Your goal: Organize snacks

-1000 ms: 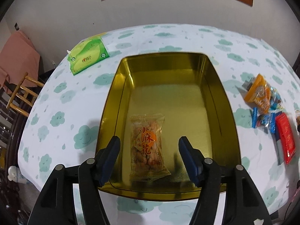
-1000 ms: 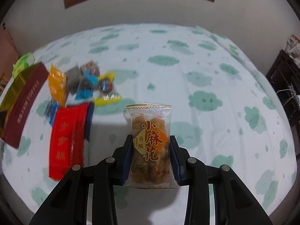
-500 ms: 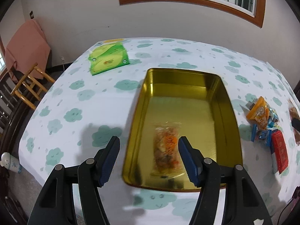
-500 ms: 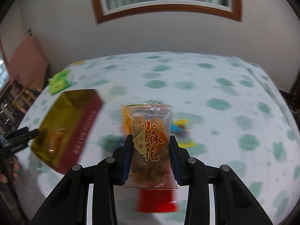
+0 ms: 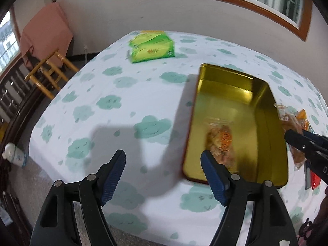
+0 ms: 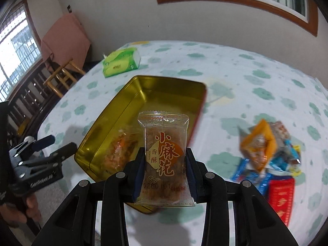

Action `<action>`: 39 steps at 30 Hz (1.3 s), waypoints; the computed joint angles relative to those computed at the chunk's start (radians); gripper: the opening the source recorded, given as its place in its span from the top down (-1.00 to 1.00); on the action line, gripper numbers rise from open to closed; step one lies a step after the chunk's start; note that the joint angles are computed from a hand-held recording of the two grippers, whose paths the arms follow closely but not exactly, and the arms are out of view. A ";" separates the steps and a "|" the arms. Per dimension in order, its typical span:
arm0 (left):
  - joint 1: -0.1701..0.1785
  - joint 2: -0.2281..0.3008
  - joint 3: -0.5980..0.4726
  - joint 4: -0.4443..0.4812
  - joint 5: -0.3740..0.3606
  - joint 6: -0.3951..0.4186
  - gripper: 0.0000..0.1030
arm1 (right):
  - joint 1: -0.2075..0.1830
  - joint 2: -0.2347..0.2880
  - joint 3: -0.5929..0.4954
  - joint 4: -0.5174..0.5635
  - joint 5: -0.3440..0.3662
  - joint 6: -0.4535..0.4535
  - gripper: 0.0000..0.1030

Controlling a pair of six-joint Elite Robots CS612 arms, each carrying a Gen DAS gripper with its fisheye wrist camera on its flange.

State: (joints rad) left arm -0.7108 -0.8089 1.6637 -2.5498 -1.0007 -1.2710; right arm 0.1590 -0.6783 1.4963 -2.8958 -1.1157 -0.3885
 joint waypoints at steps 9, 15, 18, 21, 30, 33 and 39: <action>0.007 -0.022 0.043 0.019 -0.016 -0.088 -0.42 | 0.043 0.031 -0.053 0.052 -0.067 0.014 0.27; 0.010 -0.023 0.052 0.014 -0.031 -0.111 -0.44 | 0.056 0.045 -0.066 0.064 -0.105 0.000 0.27; 0.010 -0.021 0.050 0.012 -0.038 -0.112 -0.44 | 0.059 0.050 -0.068 0.061 -0.121 -0.011 0.27; 0.010 -0.019 0.047 0.008 -0.043 -0.108 -0.44 | 0.061 0.053 -0.068 0.053 -0.133 -0.018 0.27; 0.007 -0.011 0.034 0.008 -0.059 -0.094 -0.44 | 0.057 0.060 -0.075 0.072 -0.111 -0.012 0.25; 0.006 -0.009 0.030 0.008 -0.062 -0.092 -0.44 | 0.054 0.057 -0.071 0.072 -0.097 -0.013 0.25; -0.005 -0.010 0.025 -0.002 -0.045 -0.088 -0.44 | 0.034 0.035 -0.040 0.049 -0.068 -0.017 0.25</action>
